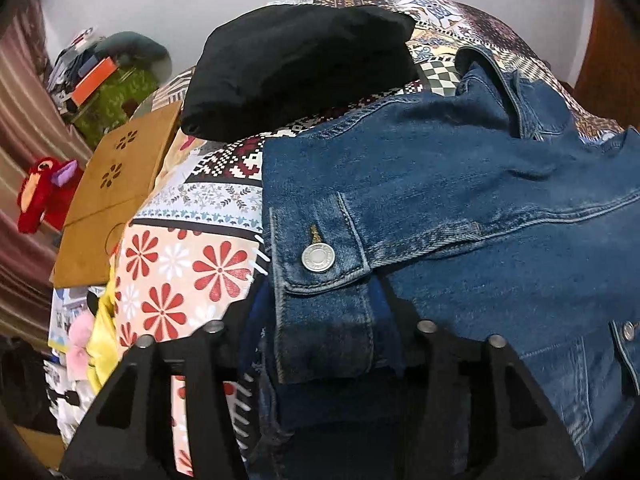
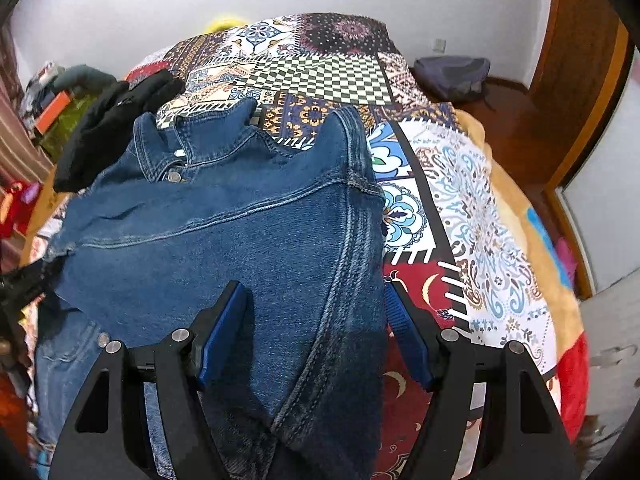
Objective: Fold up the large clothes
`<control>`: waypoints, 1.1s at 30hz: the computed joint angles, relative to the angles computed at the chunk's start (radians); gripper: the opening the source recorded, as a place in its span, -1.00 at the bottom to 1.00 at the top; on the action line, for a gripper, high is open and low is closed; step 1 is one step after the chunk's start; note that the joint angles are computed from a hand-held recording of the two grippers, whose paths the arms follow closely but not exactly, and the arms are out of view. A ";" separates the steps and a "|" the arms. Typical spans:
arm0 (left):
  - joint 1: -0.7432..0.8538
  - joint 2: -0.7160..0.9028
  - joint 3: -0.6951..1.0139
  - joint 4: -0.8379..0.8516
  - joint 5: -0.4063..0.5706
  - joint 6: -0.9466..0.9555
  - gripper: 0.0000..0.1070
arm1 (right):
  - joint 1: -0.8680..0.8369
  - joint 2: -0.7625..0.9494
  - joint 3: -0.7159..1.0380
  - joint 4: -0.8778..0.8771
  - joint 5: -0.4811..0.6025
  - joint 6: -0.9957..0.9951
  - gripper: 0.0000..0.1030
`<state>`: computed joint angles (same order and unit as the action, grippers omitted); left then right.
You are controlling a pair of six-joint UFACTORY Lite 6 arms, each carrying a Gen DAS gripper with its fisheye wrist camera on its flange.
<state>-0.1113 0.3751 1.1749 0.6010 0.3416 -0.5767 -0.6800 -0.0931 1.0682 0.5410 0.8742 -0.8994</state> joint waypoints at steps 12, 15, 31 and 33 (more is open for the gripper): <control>0.175 0.051 0.268 -0.684 0.093 0.646 0.44 | 0.007 0.156 0.257 0.061 0.058 -0.010 0.32; 0.224 0.183 0.436 -0.881 0.198 0.812 0.44 | 0.028 0.239 0.330 0.074 0.081 -0.007 0.32; 0.287 0.670 0.991 -1.134 0.480 0.942 0.43 | 0.100 0.561 0.568 0.030 0.149 0.074 0.32; 0.288 0.754 1.107 -1.170 0.536 0.948 0.43 | 0.120 0.559 0.564 0.022 0.130 0.066 0.32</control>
